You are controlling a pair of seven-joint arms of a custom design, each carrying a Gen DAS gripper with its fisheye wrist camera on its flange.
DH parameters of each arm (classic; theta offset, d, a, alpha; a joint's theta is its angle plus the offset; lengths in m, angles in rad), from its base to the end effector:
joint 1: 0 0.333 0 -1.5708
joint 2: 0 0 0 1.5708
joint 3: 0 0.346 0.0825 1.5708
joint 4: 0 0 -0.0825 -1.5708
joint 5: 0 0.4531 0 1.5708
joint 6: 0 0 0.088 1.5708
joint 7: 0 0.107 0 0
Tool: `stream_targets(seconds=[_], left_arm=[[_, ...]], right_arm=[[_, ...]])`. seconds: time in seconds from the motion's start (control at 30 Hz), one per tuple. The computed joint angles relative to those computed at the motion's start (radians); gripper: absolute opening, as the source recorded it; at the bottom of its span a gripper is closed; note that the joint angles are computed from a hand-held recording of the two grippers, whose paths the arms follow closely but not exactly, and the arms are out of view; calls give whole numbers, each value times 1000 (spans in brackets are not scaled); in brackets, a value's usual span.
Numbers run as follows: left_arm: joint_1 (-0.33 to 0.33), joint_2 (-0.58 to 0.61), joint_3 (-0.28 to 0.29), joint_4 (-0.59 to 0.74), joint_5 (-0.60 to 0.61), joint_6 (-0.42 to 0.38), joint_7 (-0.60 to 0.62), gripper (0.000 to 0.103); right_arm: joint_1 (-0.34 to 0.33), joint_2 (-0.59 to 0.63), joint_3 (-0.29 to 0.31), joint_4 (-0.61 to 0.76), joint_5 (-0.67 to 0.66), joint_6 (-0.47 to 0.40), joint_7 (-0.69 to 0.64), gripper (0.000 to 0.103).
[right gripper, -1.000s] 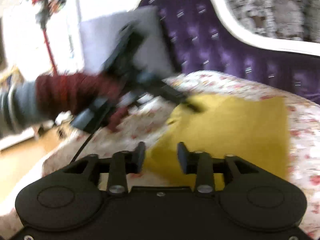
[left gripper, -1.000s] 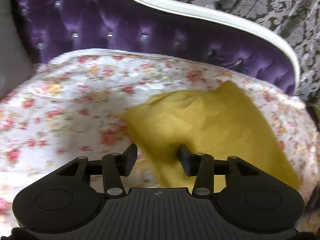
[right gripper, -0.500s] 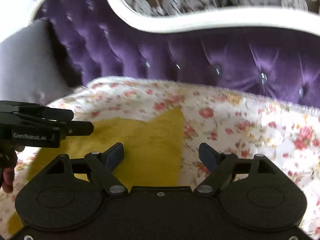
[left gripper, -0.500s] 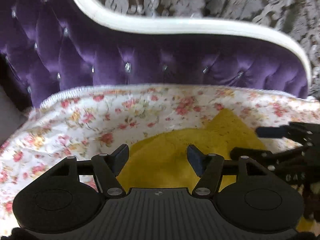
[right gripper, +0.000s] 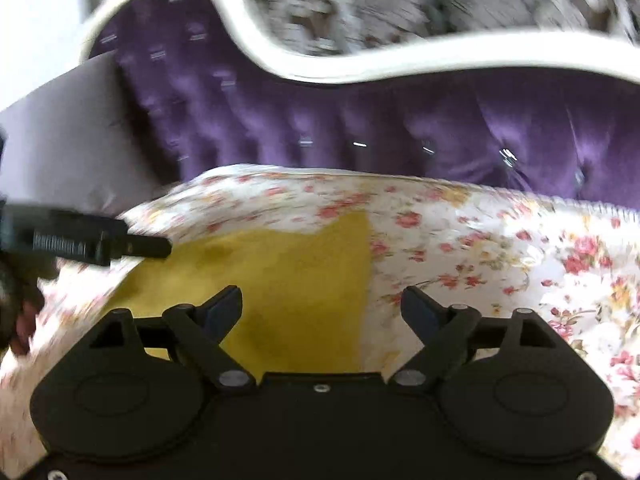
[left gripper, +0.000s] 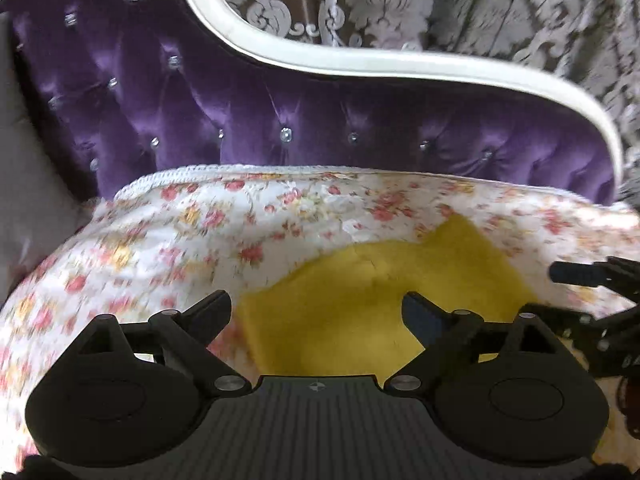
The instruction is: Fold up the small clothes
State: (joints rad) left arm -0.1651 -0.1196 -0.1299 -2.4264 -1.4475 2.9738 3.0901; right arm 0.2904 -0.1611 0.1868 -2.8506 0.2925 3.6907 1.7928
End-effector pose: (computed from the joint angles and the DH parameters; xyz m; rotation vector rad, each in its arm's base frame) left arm 0.5237 -0.0877 0.3695 -1.3721 2.1770 -0.9845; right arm 0.4003 0.1632 0.3301 -1.5066 1.6053 -0.5499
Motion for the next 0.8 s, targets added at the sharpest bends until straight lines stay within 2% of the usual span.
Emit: stream_targets(seconds=[0.1,0.17,0.23,0.4,0.47,0.57,0.6,0.63,0.67,0.7,0.8], left_arm=[[13,-127,31,-121,82,-92,-72,93],[12,-190,53,-183,98,-114,-110,93],[10,-241,73,-233,106,-116,-141,93],[9,-340,112,-336,157,-88,-238,93],[17,-367,129,-365,203,-96,-299,93],[14,-398,162,-397,248,-101,-346,93],[13,-408,172,-405,261,-105,-357,93],[9,-415,182,-410,270,-106,-364,93],[5,-424,191,-417,276,-106,-368,93],[0,-429,201,-419,280,-107,-369,93],[-22,-444,227,-422,270,-99,-359,93]], right_arm=[[37,-68,27,-56,-49,20,-18,84],[65,-96,19,-75,-154,13,3,58],[70,-104,70,-71,-159,2,-40,49],[112,-69,98,-39,-225,21,-86,49],[111,-61,135,-23,-173,-3,-151,48],[93,-38,206,5,-16,-33,-284,45],[87,-31,227,17,47,-51,-331,41],[86,-24,239,27,96,-67,-368,29],[97,-16,218,35,92,-85,-363,11],[110,-20,197,35,83,-95,-345,11],[136,-44,187,26,87,-87,-297,11]])
